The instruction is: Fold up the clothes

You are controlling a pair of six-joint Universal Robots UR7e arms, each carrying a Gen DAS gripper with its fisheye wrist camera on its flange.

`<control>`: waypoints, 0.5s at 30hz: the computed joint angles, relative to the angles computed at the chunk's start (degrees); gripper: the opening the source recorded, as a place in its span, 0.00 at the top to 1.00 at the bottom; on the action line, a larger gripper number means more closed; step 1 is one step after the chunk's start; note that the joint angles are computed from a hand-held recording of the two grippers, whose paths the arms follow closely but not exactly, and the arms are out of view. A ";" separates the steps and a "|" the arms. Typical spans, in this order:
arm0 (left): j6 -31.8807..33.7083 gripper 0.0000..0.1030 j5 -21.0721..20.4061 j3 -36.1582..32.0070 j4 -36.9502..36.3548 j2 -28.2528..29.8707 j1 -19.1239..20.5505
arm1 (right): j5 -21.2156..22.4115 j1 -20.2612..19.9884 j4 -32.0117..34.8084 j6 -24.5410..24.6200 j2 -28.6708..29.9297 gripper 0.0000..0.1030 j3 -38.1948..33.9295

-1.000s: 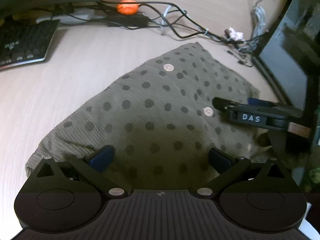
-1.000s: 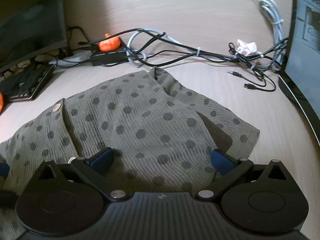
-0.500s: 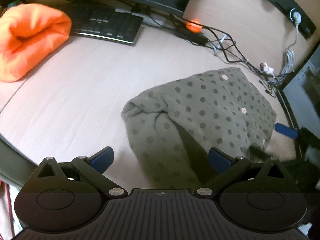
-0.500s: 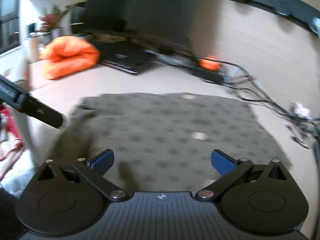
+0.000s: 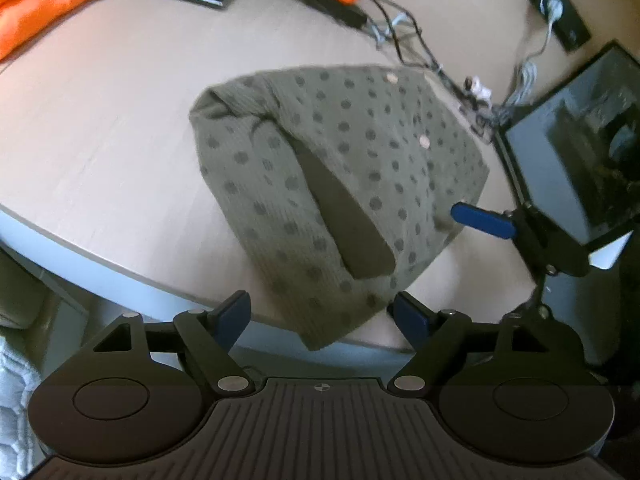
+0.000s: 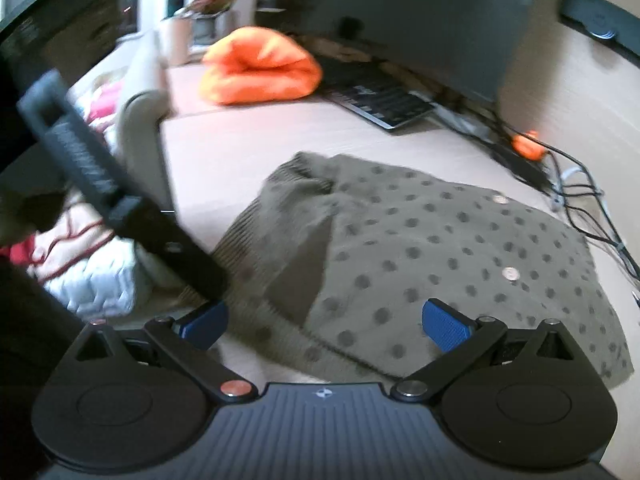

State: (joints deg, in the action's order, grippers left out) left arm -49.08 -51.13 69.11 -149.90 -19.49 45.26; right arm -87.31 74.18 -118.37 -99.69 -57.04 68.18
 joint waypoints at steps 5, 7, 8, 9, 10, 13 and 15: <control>3.75 0.24 0.51 -4.11 2.73 2.25 -0.14 | -0.59 -0.26 -2.26 -1.01 -0.72 0.00 2.30; 4.60 0.24 0.89 -5.24 3.50 2.76 -0.16 | -0.77 -0.32 -3.34 -1.07 -0.82 0.00 2.99; 4.91 0.24 1.12 -5.77 3.90 2.98 -0.15 | -0.87 -0.34 -3.70 -1.12 -0.88 0.00 3.25; 5.23 0.24 1.34 -6.31 4.30 3.20 -0.14 | -0.97 -0.35 -3.96 -1.23 -0.91 0.00 3.46; 5.39 0.24 1.66 -6.68 4.65 3.33 -0.18 | -0.96 -0.35 -4.37 -1.39 -0.97 0.00 3.79; 4.86 0.24 2.70 -7.27 6.13 3.37 -0.31 | -1.00 -0.17 -6.21 -1.27 -0.84 0.00 4.69; 4.02 0.24 3.28 -7.37 7.42 3.18 -0.34 | -1.28 -0.01 -6.96 -1.27 -0.70 0.00 5.18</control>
State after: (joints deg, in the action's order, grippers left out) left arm -45.06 -47.86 61.74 -142.48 -16.31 44.92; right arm -88.59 74.16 -125.33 -100.96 -57.74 73.36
